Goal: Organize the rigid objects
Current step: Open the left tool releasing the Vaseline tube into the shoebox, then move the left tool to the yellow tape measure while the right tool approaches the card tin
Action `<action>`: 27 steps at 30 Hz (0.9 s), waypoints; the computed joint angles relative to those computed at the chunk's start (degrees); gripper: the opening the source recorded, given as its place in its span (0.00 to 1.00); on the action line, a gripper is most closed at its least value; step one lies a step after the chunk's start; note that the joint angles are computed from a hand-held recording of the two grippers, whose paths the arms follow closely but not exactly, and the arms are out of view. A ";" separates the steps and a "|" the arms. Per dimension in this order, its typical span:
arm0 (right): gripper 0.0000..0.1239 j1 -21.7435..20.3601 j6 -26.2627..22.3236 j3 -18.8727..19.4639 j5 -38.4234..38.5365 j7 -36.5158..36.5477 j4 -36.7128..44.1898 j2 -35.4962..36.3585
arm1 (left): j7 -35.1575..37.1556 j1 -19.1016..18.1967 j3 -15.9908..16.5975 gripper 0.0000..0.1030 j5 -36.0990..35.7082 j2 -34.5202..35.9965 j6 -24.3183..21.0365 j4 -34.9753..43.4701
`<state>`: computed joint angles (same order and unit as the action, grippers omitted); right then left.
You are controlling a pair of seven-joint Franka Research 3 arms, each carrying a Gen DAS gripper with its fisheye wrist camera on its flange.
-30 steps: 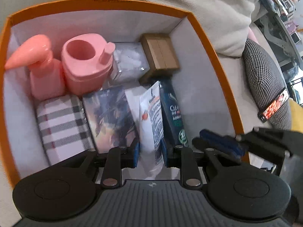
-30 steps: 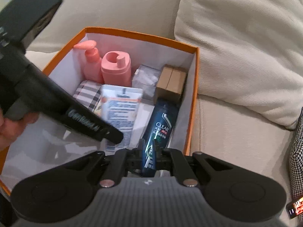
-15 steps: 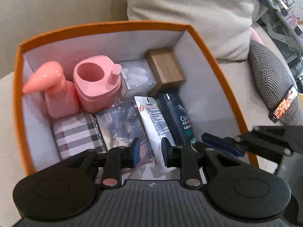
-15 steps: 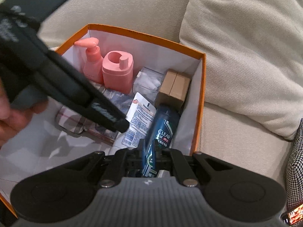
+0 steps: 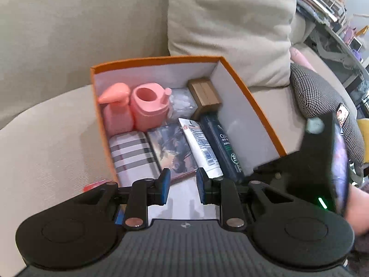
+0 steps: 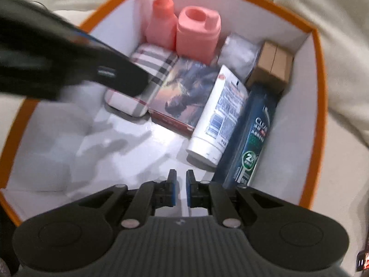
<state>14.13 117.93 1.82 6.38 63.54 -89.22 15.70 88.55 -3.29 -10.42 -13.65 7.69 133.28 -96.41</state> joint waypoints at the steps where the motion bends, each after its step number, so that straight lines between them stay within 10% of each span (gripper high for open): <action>1: 0.06 0.23 0.96 -0.18 -0.60 0.80 0.09 0.36 | 0.22 0.17 0.07 0.26 -0.29 -1.25 0.54 -1.38; 12: 0.06 0.53 3.21 -0.17 -1.04 4.28 -3.45 -2.53 | -1.73 -0.12 2.71 0.33 -0.99 -13.01 6.46 -14.94; 19: 0.12 0.60 16.68 1.13 5.47 8.92 -14.32 -13.90 | -5.36 -1.21 5.67 0.33 1.52 -23.77 13.89 -26.57; 27: 0.25 4.30 26.55 4.12 15.91 10.88 -22.77 -21.99 | -13.30 0.78 6.11 0.43 12.59 -32.41 12.47 -36.59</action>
<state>18.43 144.48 5.94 22.29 74.42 -111.99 -6.29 75.25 -2.51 -4.31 -1.06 -24.73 145.75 -133.00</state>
